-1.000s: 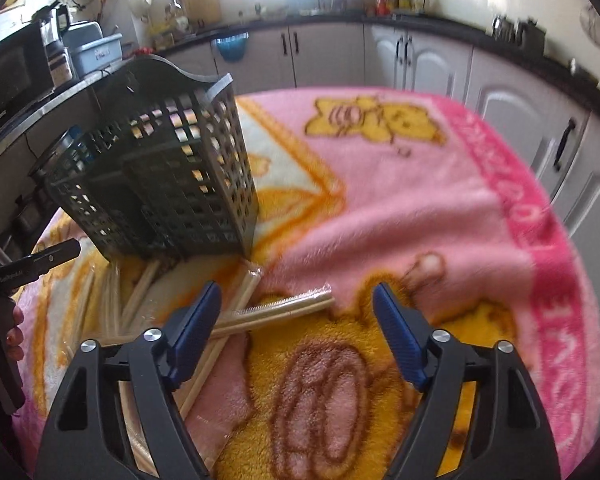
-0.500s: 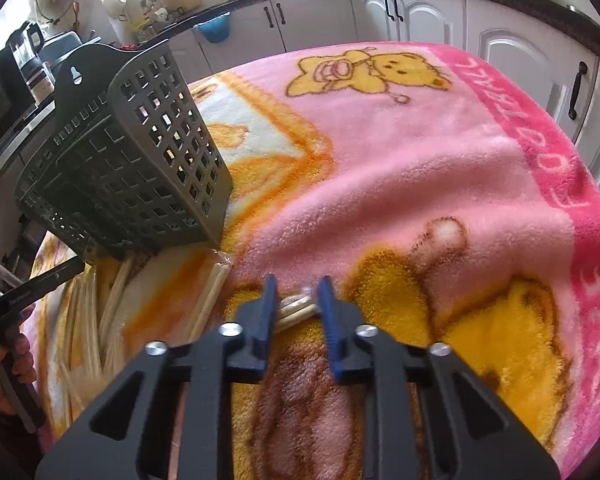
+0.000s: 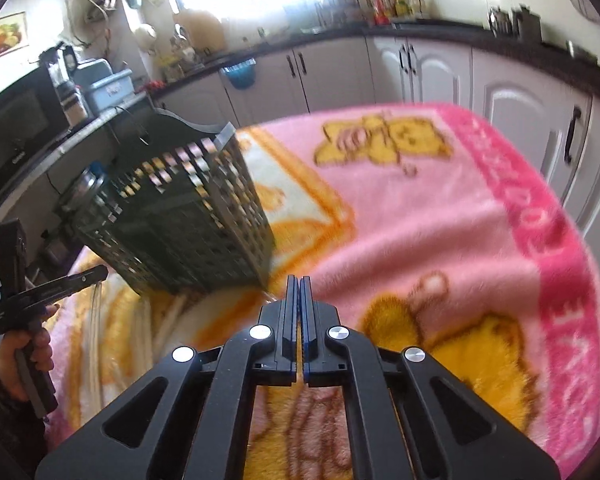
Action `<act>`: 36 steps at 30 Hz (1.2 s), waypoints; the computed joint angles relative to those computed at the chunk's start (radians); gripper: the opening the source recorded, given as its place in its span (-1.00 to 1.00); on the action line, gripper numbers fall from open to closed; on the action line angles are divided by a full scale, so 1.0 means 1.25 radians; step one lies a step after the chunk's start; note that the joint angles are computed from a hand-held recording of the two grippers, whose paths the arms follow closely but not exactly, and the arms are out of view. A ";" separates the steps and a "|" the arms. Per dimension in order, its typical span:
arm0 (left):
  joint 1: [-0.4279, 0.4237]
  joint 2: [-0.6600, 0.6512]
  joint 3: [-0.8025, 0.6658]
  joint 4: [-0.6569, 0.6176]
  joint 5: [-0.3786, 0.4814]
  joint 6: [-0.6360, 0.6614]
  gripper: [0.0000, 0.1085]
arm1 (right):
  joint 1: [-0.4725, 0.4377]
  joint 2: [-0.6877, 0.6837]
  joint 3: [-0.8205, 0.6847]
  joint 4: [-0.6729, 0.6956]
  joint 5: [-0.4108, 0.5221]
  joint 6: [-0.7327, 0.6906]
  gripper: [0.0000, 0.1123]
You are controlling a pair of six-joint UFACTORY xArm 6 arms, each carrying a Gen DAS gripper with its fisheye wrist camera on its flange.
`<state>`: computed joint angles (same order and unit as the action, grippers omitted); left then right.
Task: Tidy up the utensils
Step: 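Lift the chopstick in the left tool over the basket while the right tool carries its chopstick there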
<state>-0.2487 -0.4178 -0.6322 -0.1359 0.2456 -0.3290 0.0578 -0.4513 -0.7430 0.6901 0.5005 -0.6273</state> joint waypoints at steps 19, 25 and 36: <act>-0.037 -0.163 -0.059 0.041 -0.029 0.019 -0.96 | 0.104 -0.121 -0.073 0.036 -0.007 -0.104 -0.99; -0.080 -0.167 -0.093 -0.009 -0.038 0.075 -0.96 | 0.134 -0.130 -0.101 0.048 -0.015 -0.124 -0.99; -0.140 -0.099 -0.206 -0.065 -0.075 0.156 -0.96 | 0.155 -0.113 -0.171 0.062 -0.027 -0.141 -0.99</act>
<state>-0.4237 -0.5418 -0.8896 -0.2172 0.1519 -0.1347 0.2518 -0.5924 -0.9573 0.7677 0.4672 -0.8033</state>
